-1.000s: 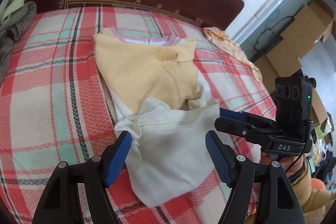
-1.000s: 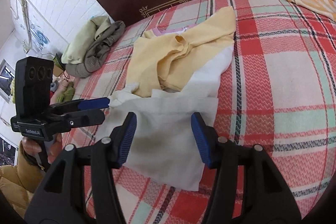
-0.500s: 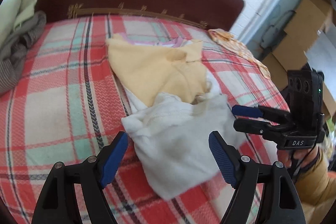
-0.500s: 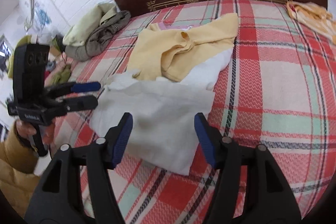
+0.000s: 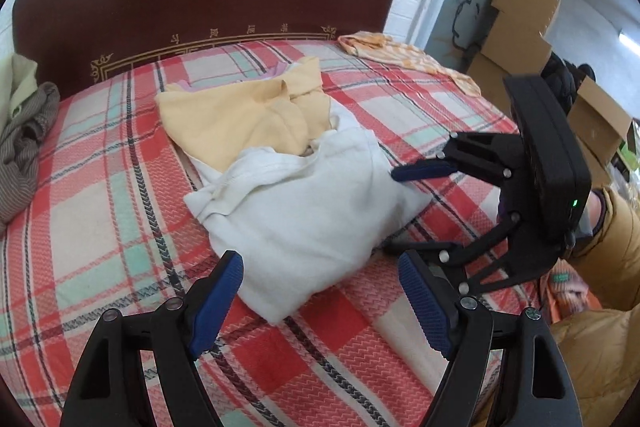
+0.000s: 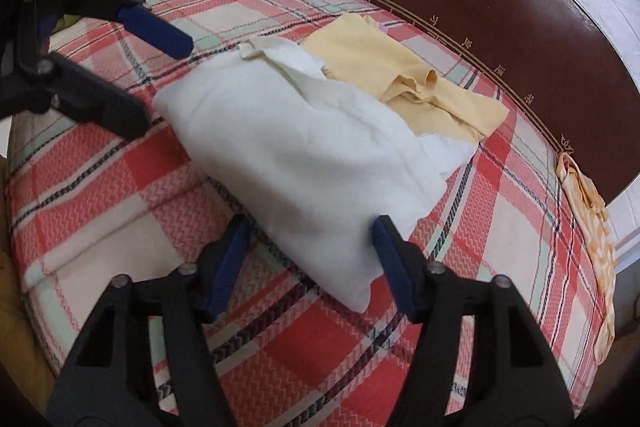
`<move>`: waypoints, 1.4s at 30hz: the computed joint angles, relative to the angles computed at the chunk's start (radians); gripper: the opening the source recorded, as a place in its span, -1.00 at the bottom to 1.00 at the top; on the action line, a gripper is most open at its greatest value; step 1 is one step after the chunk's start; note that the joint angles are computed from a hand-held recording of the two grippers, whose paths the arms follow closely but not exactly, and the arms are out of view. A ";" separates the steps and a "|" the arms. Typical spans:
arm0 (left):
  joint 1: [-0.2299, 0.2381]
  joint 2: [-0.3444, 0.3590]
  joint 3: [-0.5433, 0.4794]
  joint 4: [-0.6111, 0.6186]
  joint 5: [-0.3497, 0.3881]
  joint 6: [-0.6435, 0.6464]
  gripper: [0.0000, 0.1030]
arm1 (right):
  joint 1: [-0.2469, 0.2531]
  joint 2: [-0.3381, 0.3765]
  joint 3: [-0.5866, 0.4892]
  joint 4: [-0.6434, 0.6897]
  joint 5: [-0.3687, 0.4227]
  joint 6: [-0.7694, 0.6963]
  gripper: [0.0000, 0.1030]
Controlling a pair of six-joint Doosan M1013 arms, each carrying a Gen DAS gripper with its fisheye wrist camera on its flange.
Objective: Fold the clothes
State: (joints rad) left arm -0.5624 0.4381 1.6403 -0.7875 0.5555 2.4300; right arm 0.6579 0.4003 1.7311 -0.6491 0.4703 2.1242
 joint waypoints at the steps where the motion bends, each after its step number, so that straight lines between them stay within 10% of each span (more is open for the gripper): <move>1: -0.004 0.000 0.001 0.012 -0.004 0.001 0.59 | 0.001 0.001 -0.001 -0.021 0.003 0.012 -0.25; 4: -0.023 -0.001 0.005 0.080 -0.037 -0.003 0.59 | -0.024 -0.008 -0.004 0.135 -0.035 -0.070 -0.56; 9: -0.065 0.009 0.003 0.288 -0.135 -0.072 0.59 | -0.094 -0.041 0.014 0.638 -0.145 -0.357 -0.63; 13: -0.081 0.038 -0.032 0.526 -0.155 -0.278 0.42 | -0.112 -0.049 0.016 0.792 -0.156 -0.472 -0.64; 16: -0.070 0.060 -0.063 0.532 -0.116 -0.312 0.11 | -0.096 -0.038 -0.001 0.683 -0.102 -0.406 -0.55; 20: -0.058 0.062 -0.067 0.476 -0.112 -0.293 -0.03 | -0.047 -0.048 0.025 0.341 -0.114 -0.192 0.37; 24: -0.059 0.063 -0.067 0.473 -0.112 -0.299 -0.03 | -0.005 -0.026 0.017 0.082 -0.065 -0.062 0.37; 30: -0.060 0.066 -0.071 0.491 -0.110 -0.319 -0.02 | 0.009 0.023 -0.018 -0.113 0.008 0.070 0.21; 32: -0.061 0.066 -0.071 0.503 -0.111 -0.325 0.00 | 0.008 0.031 -0.027 -0.153 0.033 0.113 -0.17; 42: -0.052 0.064 -0.072 0.429 -0.101 -0.219 -0.20 | -0.051 0.000 -0.029 0.271 -0.063 -0.159 -0.71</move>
